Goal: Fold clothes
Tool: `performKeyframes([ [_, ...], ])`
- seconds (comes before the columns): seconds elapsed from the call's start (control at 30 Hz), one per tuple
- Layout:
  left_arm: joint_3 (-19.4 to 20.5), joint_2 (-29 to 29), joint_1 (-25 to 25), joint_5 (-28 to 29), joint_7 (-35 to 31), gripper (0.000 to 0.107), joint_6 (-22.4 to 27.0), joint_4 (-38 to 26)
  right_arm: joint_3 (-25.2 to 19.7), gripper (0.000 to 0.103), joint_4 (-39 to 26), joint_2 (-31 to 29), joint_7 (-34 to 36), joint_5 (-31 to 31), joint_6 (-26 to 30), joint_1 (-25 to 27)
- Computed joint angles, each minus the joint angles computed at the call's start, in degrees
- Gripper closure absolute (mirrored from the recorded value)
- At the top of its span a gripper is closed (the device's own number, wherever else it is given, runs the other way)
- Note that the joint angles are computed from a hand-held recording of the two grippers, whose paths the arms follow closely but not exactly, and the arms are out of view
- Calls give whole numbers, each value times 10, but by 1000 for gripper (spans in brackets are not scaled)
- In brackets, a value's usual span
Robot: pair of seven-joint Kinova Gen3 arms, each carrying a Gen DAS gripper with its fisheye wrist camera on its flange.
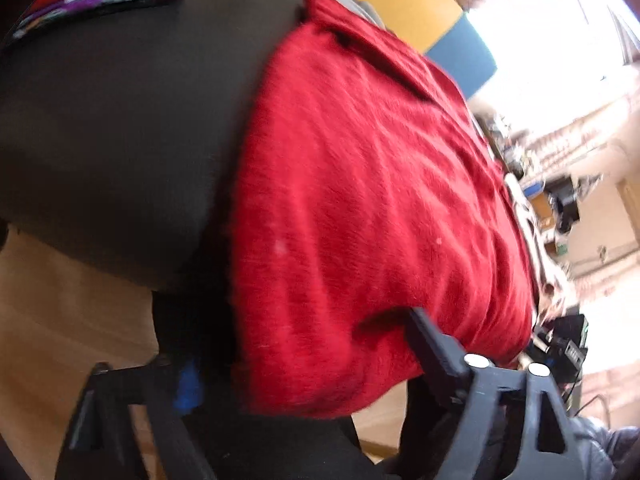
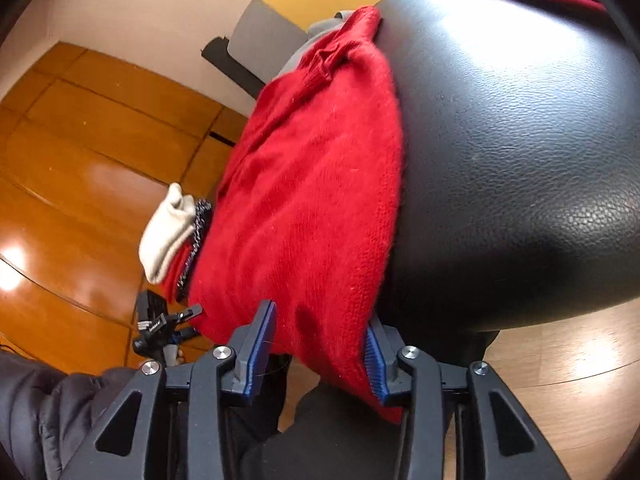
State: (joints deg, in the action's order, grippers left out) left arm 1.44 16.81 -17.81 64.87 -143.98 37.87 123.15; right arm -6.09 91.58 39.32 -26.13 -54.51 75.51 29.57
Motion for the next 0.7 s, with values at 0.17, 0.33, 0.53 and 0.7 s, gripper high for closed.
performKeyframes([
  [0.17, 5, 10, 15, -57, 40, 45, 12, -20, 12, 67, -16, -5, -29, 53, 4, -30],
  [0.33, 9, 17, 13, -81, 84, 45, 28, -35, 5, 69, -29, 17, -58, 58, 10, -31],
  [0.53, 15, 14, 9, -91, 99, 48, 36, -40, 2, 68, -37, 33, -108, 83, 7, -42],
  [0.7, 19, 9, 6, -58, 84, 38, 14, -21, 1, 67, -30, 30, -120, 97, 13, -39],
])
